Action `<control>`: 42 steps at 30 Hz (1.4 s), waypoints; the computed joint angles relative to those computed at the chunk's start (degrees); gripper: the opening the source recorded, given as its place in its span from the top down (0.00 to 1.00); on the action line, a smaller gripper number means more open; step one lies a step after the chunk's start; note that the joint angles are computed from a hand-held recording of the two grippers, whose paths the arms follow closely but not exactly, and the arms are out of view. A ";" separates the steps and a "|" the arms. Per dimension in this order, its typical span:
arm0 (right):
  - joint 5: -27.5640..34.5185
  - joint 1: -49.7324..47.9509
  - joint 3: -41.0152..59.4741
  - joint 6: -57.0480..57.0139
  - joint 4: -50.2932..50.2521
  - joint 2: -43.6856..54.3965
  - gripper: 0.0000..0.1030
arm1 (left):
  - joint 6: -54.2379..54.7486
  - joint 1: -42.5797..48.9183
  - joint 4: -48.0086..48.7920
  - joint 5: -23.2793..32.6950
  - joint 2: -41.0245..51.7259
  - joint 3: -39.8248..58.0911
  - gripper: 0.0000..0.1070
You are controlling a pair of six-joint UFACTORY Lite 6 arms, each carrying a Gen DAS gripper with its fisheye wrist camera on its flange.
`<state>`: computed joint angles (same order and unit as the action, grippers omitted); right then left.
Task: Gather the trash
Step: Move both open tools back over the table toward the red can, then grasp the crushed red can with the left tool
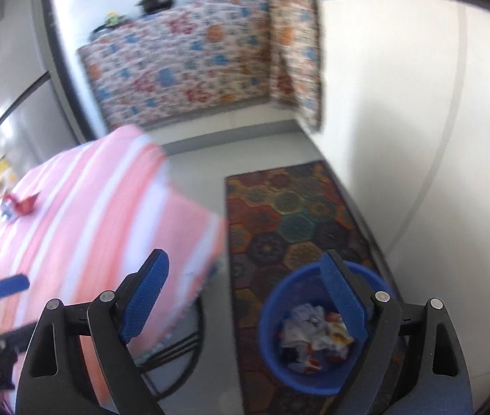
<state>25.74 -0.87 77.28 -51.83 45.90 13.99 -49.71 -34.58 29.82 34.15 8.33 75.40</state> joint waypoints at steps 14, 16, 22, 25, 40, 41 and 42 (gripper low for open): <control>-3.46 39.29 0.41 27.20 -21.52 4.82 0.12 | 57.54 47.00 -32.51 -7.52 -28.44 -31.88 0.32; -2.08 41.32 5.16 32.67 -26.71 8.74 0.12 | 69.53 54.39 -41.66 -7.09 -24.65 -28.90 0.26; -1.81 45.81 16.07 47.94 -39.51 18.11 0.02 | 104.07 69.43 -64.94 0.13 -4.96 -10.52 0.25; -0.63 47.04 18.25 52.91 -45.21 19.63 0.00 | 111.34 70.83 -66.77 3.48 3.57 -1.49 0.19; -0.54 47.05 17.00 53.90 -46.66 18.45 0.00 | 118.74 72.46 -69.75 20.41 29.63 33.61 0.09; -0.54 47.05 17.00 53.90 -46.66 18.45 0.00 | 118.50 72.59 -70.52 21.76 31.56 36.49 0.09; -0.51 47.01 17.04 53.96 -46.71 18.45 0.00 | 118.33 72.95 -71.12 23.24 32.90 38.60 0.09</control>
